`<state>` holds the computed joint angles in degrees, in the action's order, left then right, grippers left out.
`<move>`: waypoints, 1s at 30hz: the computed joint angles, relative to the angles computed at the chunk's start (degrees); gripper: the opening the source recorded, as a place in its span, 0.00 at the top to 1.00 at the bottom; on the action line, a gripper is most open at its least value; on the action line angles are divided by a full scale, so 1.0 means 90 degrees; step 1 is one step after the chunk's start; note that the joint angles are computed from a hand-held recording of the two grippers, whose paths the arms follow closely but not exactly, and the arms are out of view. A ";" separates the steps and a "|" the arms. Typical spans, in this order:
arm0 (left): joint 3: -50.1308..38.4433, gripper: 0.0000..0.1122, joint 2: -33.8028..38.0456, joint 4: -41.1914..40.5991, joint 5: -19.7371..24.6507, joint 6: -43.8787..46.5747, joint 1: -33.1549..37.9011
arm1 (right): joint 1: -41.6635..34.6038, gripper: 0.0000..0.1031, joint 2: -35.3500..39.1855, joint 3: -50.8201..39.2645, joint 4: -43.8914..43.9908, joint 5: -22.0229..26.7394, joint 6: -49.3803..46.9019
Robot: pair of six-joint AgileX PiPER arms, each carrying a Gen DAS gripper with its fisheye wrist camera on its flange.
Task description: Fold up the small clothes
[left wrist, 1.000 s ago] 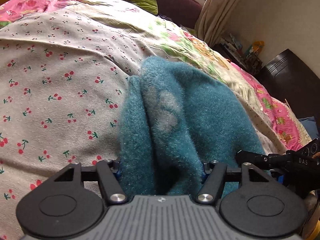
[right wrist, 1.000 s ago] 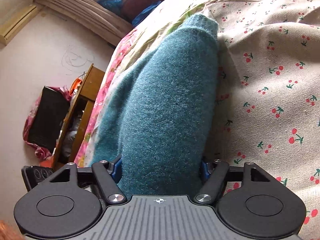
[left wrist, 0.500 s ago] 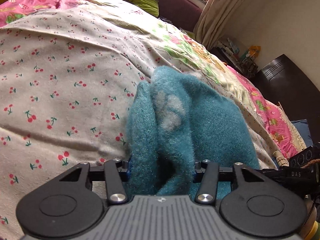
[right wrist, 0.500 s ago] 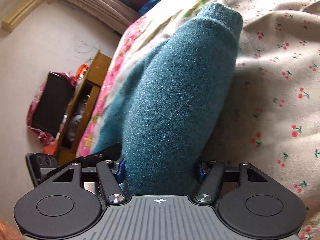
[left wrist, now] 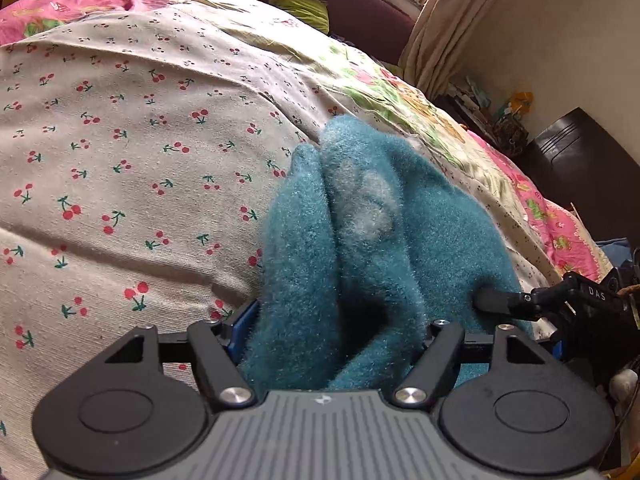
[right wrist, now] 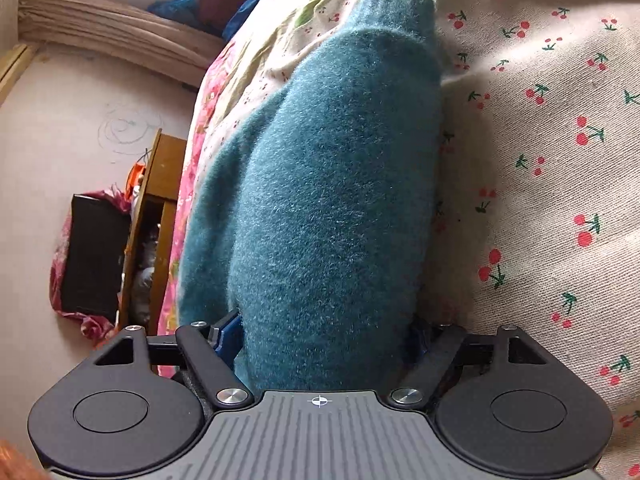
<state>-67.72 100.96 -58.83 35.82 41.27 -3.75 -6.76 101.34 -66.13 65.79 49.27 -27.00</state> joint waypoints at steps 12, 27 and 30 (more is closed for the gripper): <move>0.0483 0.41 -0.0505 0.0354 0.0006 -0.0855 -0.0162 | 0.0132 0.26 0.0197 -0.1132 -0.1710 0.0428 0.0720; -0.0287 0.42 -0.0817 0.9648 -0.2074 -0.8760 -0.2361 | 0.1223 0.25 -0.1674 0.0215 -0.2398 -0.2170 0.0497; -0.0388 0.40 -0.0296 1.1557 -0.1710 -1.0554 -0.2496 | 0.1630 0.24 -0.1428 0.0142 -0.3053 -0.2814 0.0860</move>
